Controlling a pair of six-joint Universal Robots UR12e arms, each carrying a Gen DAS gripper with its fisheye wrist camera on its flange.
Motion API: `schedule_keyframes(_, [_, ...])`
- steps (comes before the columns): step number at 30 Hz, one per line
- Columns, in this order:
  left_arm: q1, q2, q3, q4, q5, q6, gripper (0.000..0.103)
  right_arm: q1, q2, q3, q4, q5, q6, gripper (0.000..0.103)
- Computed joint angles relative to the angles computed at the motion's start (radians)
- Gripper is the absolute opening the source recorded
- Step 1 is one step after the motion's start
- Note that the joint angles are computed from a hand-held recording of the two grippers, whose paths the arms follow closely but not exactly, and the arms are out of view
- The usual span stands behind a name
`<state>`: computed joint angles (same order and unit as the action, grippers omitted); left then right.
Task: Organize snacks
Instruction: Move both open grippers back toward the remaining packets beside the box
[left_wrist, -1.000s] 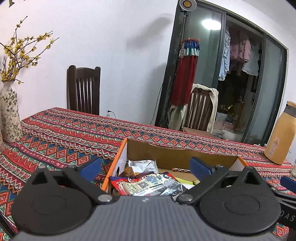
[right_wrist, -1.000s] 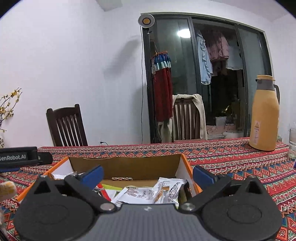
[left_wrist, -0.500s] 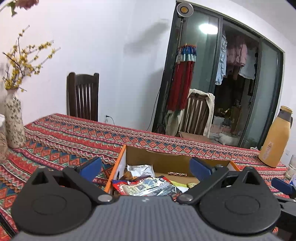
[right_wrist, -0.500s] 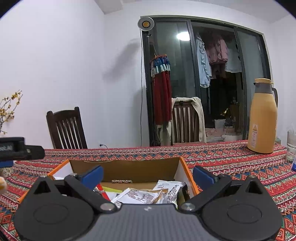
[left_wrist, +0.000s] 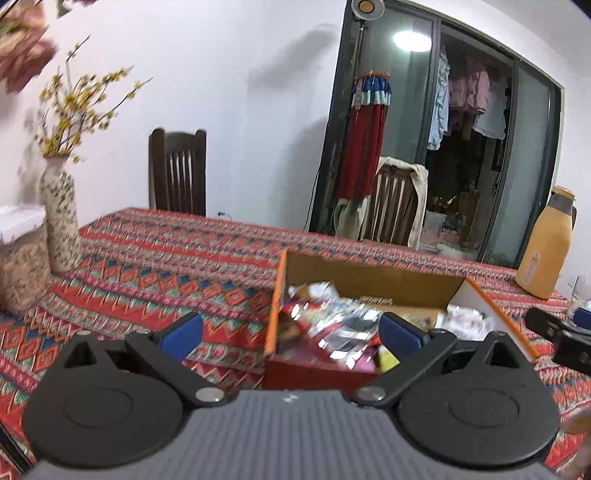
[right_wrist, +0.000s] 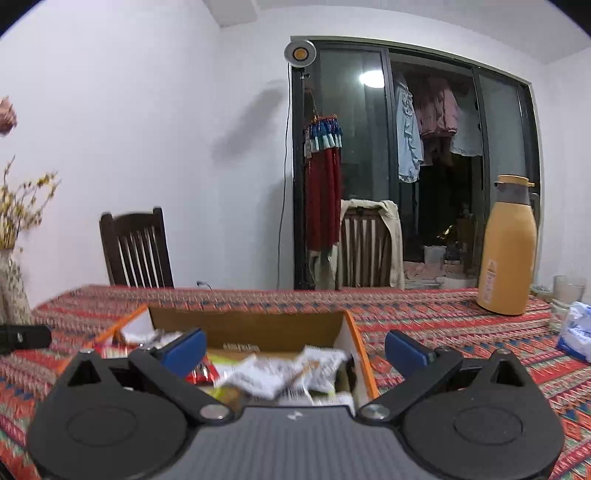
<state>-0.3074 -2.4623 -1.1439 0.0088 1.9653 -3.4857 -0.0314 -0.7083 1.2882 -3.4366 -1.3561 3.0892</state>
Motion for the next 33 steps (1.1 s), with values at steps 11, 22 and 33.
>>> schedule_keyframes(11, [0.005,-0.008,-0.059,0.066,-0.006,0.062,0.103,0.004,-0.001,0.088,-0.021,-0.005,0.024,0.103])
schedule_keyframes(22, [0.008,-0.006,-0.069,0.071,-0.024,0.048,0.103,0.007,0.007,0.083,0.028,0.001,0.020,0.103])
schedule_keyframes(33, [0.008,-0.006,-0.071,0.074,-0.018,0.034,0.103,0.015,0.006,0.086,0.014,-0.008,-0.036,0.103])
